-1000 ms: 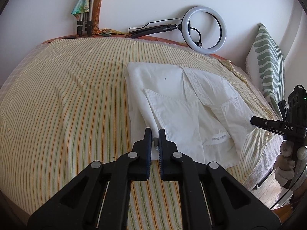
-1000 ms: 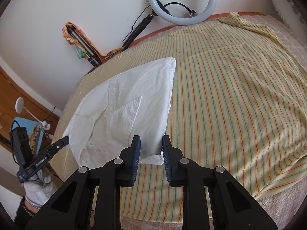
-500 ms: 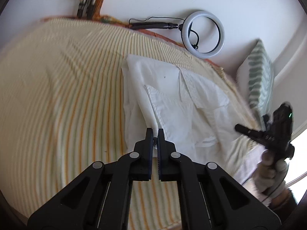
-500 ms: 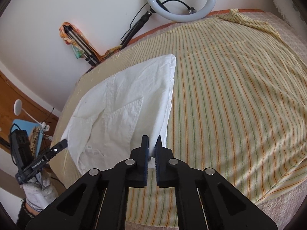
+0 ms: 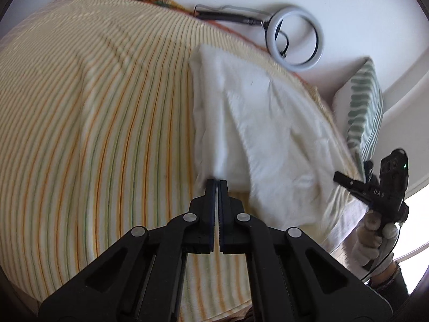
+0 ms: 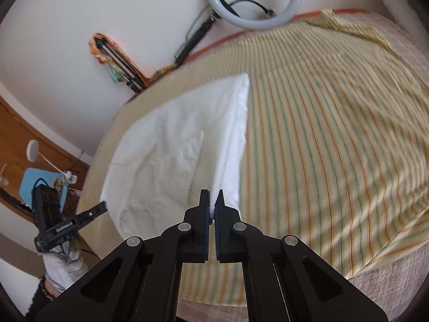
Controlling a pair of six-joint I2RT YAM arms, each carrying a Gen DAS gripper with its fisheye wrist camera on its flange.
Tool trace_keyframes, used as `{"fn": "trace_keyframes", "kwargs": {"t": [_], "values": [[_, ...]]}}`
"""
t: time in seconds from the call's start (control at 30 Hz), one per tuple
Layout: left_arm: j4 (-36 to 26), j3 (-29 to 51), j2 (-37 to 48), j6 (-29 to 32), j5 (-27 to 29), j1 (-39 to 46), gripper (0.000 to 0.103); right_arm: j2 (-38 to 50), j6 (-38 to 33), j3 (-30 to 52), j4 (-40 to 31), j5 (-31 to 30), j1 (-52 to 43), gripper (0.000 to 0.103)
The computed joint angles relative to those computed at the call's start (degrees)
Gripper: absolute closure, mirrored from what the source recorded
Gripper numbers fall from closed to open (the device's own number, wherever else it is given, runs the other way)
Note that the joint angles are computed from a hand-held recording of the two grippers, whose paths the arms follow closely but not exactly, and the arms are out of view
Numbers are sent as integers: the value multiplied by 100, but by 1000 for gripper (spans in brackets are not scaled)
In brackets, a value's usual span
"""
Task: Fold small clothes
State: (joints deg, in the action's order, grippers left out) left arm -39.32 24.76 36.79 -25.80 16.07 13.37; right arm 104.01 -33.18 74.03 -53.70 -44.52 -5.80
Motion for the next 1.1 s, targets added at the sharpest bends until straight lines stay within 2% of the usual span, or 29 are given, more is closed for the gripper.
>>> {"fn": "trace_keyframes", "kwargs": {"t": [0.1,0.17,0.2,0.27,0.3,0.37,0.43,0.5,0.63,0.8,0.93,1.1], "values": [[-234,-33,-186,171,-10,64,103,-17,-267,-69,10,34,-23,101],[-623,165,-398,601,337,508,103,-43,-645,73,-218,77,-65,97],[-783,296,-462,742,317,595,103,-20,-802,158,-315,86,-94,95],[-999,683,-435,1136,232,769,103,-34,-1170,347,-465,-5,-246,78],[-1005,833,-359,1223,161,755,103,-66,-1201,393,-367,-103,-320,75],[-821,1199,32,1391,-34,656,101,-33,-1135,596,-271,-249,-371,74],[-477,1594,576,1387,-571,251,91,1,-830,807,7,-345,-290,74],[-130,1926,1186,1355,-896,27,90,80,-549,1031,222,-312,-61,74],[534,2597,2507,1379,-1298,-309,90,276,-192,1508,631,124,634,74],[1057,3249,3817,1562,-1638,-618,90,621,-34,1893,991,842,1481,74],[1477,3287,4515,1790,-1793,-686,90,998,59,2041,1272,1297,1814,74],[1982,2864,5039,1921,-1843,-583,90,1403,-70,2054,1412,1638,1909,74]]}}
